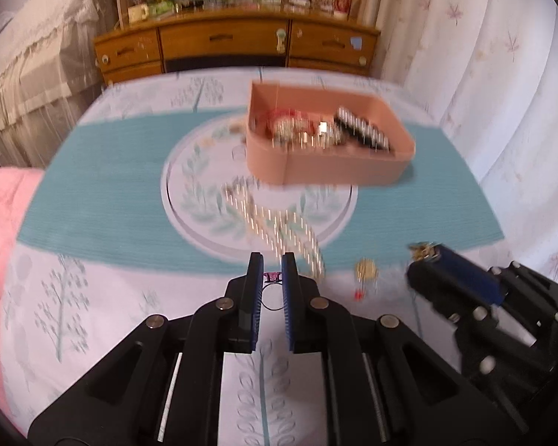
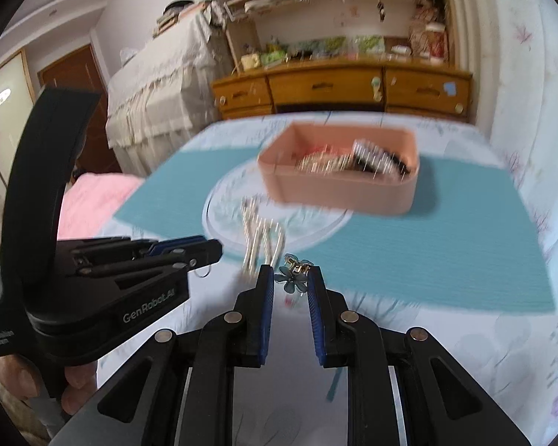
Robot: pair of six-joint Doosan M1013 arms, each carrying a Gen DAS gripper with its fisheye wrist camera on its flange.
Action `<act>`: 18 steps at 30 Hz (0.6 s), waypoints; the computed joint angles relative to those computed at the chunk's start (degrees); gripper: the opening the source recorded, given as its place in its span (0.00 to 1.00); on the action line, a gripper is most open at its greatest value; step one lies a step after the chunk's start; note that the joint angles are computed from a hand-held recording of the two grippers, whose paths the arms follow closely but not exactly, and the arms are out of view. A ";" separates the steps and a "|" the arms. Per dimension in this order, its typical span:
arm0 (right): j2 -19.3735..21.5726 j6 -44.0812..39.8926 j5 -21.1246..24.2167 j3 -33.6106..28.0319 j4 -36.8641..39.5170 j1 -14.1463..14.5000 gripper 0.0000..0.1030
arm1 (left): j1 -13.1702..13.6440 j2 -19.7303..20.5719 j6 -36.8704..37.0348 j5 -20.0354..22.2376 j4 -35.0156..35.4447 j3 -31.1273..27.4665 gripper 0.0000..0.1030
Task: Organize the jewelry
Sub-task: 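Grasp the silver flower earring with the right gripper while the left grasps the pink-stone ring, then carry both pieces into the pink box and open both grippers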
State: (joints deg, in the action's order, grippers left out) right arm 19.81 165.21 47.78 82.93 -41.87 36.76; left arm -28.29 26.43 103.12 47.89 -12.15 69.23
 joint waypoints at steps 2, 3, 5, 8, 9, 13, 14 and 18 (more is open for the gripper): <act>-0.35 0.94 0.49 -0.74 -2.07 -0.57 0.17 | 0.00 0.36 0.08 -1.01 -0.42 -1.71 0.07; -0.51 1.55 0.77 -1.16 -3.22 -0.90 0.17 | -0.02 0.64 0.29 -1.42 -0.63 -2.65 0.07; -0.71 2.22 1.31 -2.07 -5.15 -1.39 0.17 | 0.13 1.57 0.93 -1.40 -1.98 -5.19 0.08; -0.34 1.16 2.83 -4.34 -6.26 -2.63 0.17 | 0.78 4.17 2.70 1.68 -6.26 -11.06 0.08; -0.11 0.28 3.42 -5.29 -5.77 -3.16 0.17 | 0.98 5.56 3.32 3.83 -7.82 -13.87 0.08; 0.85 -1.75 3.75 -8.30 -2.32 -6.12 0.17 | 1.61 12.49 2.34 14.27 -11.79 -26.91 0.08; 1.27 -2.06 4.25 -9.11 -1.56 -6.82 0.17 | 1.72 14.65 1.34 17.24 -12.47 -30.78 0.08; 2.97 -4.05 4.87 -11.48 2.99 -9.55 0.17 | 1.89 24.07 -3.34 29.42 -14.56 -47.31 0.08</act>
